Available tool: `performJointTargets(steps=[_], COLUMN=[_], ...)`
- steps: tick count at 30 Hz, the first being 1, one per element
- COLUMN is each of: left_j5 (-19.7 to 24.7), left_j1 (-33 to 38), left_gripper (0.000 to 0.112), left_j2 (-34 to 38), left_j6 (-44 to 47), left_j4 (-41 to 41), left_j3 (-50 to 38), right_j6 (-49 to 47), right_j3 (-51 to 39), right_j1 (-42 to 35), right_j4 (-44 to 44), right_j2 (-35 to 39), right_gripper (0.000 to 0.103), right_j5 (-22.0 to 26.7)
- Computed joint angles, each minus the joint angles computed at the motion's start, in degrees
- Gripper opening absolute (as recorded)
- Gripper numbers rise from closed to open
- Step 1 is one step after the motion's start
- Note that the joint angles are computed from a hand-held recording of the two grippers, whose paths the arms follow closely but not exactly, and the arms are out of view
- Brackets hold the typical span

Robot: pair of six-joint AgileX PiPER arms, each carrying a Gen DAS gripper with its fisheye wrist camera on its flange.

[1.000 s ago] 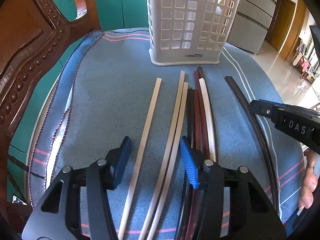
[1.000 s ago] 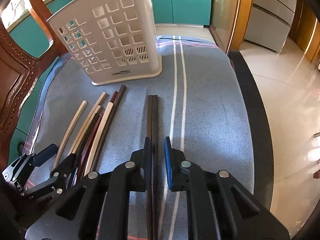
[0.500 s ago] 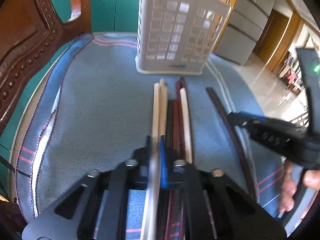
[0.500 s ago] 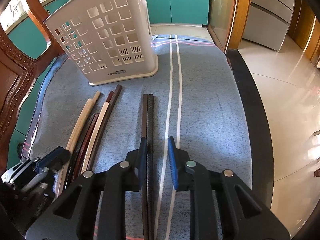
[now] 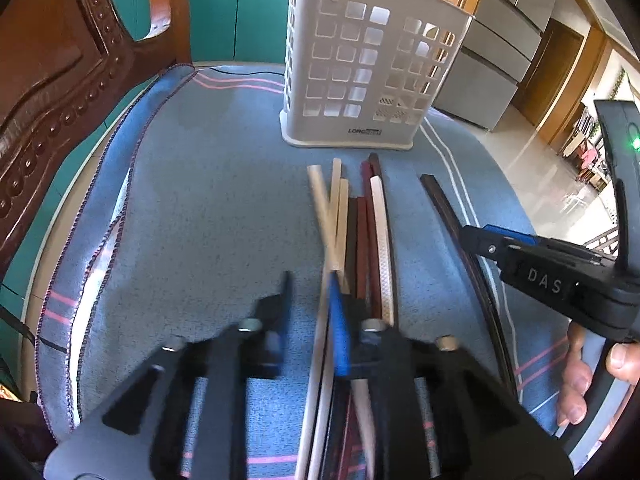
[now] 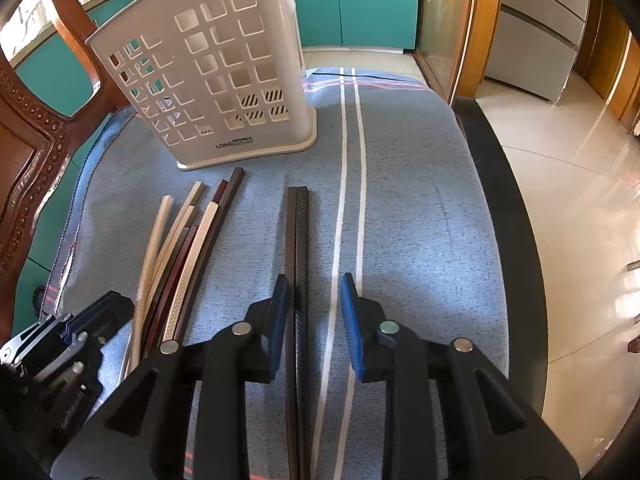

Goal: Organize utensils
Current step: 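Close right tool on the black chopstick while left tool grasps a light wooden chopstick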

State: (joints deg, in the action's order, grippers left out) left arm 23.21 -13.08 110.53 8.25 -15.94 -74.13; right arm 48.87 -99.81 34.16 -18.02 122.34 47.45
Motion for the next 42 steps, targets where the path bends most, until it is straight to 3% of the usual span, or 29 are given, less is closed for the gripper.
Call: performJointTargets(steps=[3,6,13,18,20,23,25,30,35,42], left_j5=[1.05,1.52,2.83,2.93,2.13,2.27,2.72,1.64,1.18,1.41], left_j1=[0.38,1.2,3.83,5.05,4.2,2.29,0.65,0.3,2.17,2.42], left_gripper=[0.03,0.022,0.022,0.038,0.039,0.039,0.022,0.007,0.006,0.006], left_j2=[0.64,1.22,2.05,1.3,0.63,1.0,2.09,1.95,0.64,-0.01], left_j6=[-2.42,-3.24,0.55,14.37,17.46,14.68,8.82,6.67,7.05,2.38], left_j4=[1.98,2.41,-3.41,-18.39,-20.47,-16.35,-9.63,-7.98,-9.7,-4.53], left_j3=[-0.78,-1.53,-2.56,-1.25,-0.54,-0.98,-2.04,-2.0,-1.03,-1.38], right_j6=[0.05,0.45,0.4,-0.39,-0.46,-0.52,-0.52,-0.47,-0.57,-1.07], right_j3=[-0.16,-0.19,0.16,0.33,0.58,0.68,1.15,1.3,1.63,-1.66], right_j1=[0.0,0.03,0.04,0.11,0.04,-0.05,-0.08,-0.05,-0.17,1.18], right_j4=[0.02,-0.11,-0.14,0.29,0.31,0.3,0.25,0.12,0.23,-0.45], right_j2=[0.09,0.12,-0.4,-0.43,-0.57,-0.51,-0.67,-0.58,-0.34,2.31], right_gripper=[0.027,0.027,0.027,0.03,0.032,0.032,0.032,0.032,0.032,0.032], right_j5=[0.09,0.0,-0.73,-0.89,-1.16,-1.25,-1.47,-1.54,-1.87,-0.04])
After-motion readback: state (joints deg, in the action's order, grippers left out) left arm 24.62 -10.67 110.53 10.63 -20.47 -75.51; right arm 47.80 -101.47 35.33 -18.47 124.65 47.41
